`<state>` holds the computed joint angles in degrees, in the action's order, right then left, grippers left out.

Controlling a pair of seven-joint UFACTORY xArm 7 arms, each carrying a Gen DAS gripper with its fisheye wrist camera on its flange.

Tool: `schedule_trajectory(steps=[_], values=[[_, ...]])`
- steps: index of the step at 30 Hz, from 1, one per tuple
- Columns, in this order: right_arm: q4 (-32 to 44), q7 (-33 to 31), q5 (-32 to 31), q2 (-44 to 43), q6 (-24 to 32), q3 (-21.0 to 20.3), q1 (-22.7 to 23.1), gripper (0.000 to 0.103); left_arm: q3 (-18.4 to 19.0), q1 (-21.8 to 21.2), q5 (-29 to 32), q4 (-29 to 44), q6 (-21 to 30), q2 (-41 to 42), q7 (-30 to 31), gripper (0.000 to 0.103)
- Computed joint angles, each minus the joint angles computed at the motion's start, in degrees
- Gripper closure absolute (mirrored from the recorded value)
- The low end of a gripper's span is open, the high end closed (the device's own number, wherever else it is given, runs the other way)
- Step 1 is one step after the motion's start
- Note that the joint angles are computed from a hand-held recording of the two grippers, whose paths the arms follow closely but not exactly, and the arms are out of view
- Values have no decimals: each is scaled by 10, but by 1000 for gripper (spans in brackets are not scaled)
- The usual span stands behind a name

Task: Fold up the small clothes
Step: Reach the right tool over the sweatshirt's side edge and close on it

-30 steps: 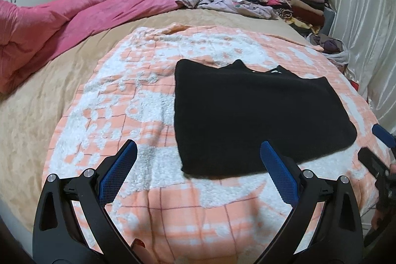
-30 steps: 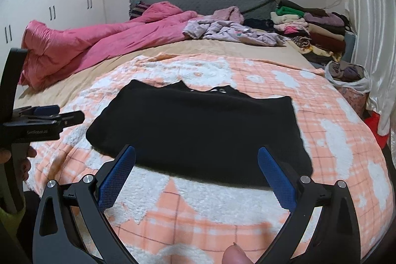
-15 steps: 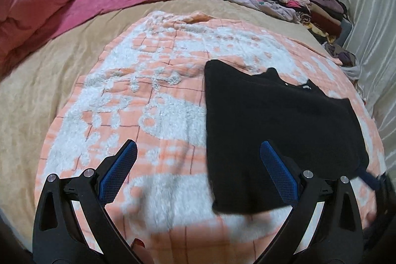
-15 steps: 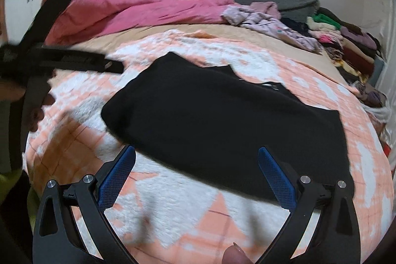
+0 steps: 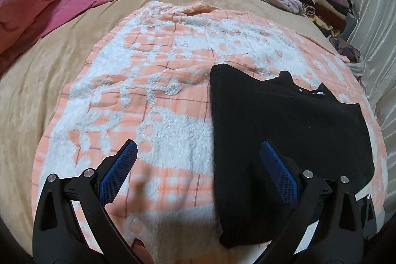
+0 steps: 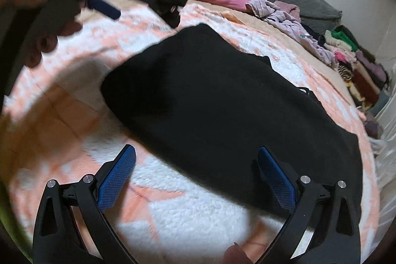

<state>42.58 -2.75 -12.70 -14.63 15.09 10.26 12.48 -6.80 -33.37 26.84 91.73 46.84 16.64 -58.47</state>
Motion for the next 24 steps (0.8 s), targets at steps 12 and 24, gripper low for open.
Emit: schedule_trajectory(steps=[12, 24], values=[[41, 182, -222, 67, -49, 51, -67, 5, 12, 7, -60, 74, 8, 70, 45, 10], [39, 304, -372, 62, -105, 17, -61, 60, 18, 3, -98, 124, 17, 111, 74, 10]])
